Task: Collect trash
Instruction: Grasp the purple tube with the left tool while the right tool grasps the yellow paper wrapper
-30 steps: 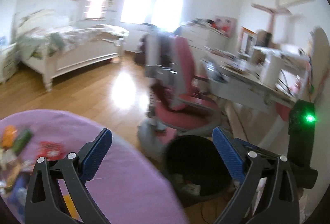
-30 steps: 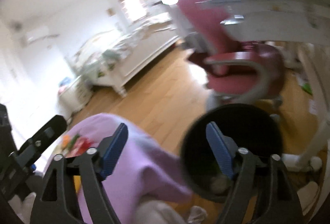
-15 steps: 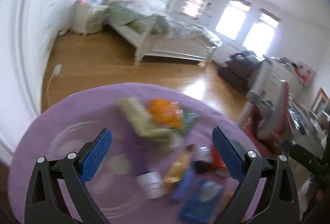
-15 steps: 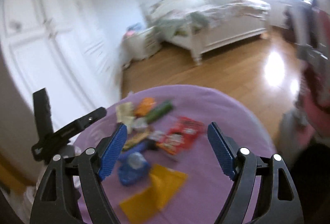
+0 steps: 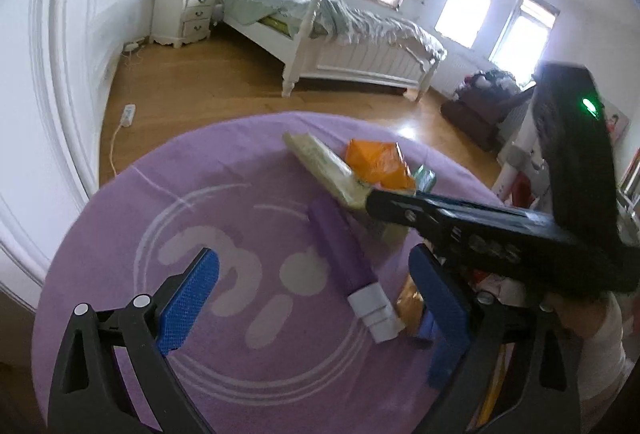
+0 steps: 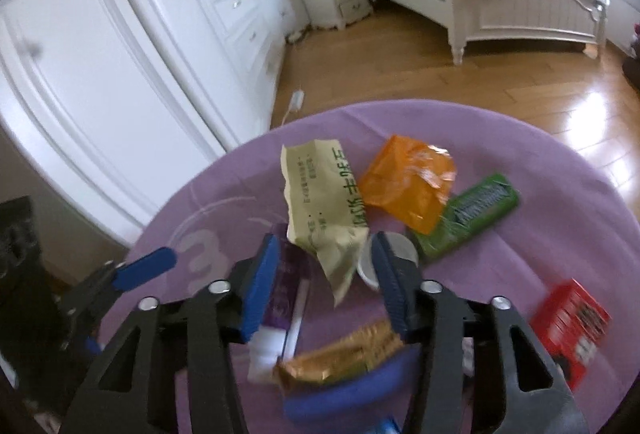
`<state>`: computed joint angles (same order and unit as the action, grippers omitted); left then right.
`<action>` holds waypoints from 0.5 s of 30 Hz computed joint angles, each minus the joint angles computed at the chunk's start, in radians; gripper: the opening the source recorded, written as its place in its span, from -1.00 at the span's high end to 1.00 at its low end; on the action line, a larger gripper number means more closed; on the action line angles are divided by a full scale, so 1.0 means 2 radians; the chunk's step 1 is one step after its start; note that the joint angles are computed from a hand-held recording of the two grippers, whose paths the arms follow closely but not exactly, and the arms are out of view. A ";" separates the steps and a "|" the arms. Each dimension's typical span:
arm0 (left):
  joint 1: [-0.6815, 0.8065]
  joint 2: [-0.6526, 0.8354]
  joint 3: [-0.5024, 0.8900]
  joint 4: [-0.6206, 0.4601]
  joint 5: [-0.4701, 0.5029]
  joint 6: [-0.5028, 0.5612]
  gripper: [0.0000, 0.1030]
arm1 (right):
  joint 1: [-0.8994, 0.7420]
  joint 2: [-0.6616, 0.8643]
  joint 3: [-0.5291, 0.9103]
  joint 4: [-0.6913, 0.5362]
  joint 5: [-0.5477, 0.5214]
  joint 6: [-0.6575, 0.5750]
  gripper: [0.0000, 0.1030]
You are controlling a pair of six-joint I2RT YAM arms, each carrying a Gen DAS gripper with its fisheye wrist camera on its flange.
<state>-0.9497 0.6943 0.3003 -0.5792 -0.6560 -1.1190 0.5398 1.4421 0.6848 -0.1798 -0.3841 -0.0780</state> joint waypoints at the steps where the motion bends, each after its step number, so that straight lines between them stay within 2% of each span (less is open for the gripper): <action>1: 0.002 0.000 -0.004 0.006 0.004 0.002 -0.83 | 0.004 0.010 0.004 0.003 0.001 0.002 0.45; 4: 0.010 0.018 -0.006 0.027 0.017 0.015 -0.83 | -0.005 0.000 -0.007 0.019 -0.021 0.009 0.56; 8: 0.040 0.062 0.002 0.074 0.044 0.051 -0.73 | -0.063 -0.073 -0.041 0.013 -0.081 0.017 0.58; 10: 0.068 0.098 0.012 0.095 0.074 0.075 -0.13 | -0.109 -0.111 -0.048 -0.016 -0.121 -0.001 0.58; 11: 0.082 0.120 0.019 0.100 0.092 0.084 -0.08 | -0.136 -0.136 -0.052 -0.034 -0.145 -0.009 0.58; 12: 0.077 0.127 0.027 0.093 0.083 0.083 0.06 | -0.160 -0.152 -0.053 -0.053 -0.163 -0.021 0.58; 14: 0.077 0.153 0.039 0.088 0.079 0.088 0.18 | -0.205 -0.183 -0.056 -0.094 -0.198 -0.047 0.58; 15: 0.077 0.158 0.042 0.085 0.077 0.085 0.34 | -0.229 -0.196 -0.057 -0.116 -0.216 -0.061 0.58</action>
<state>-0.7951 1.0099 0.3842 -0.4096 -0.5029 -0.9489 0.0818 1.0508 0.5706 -0.4119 -0.8171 -0.2010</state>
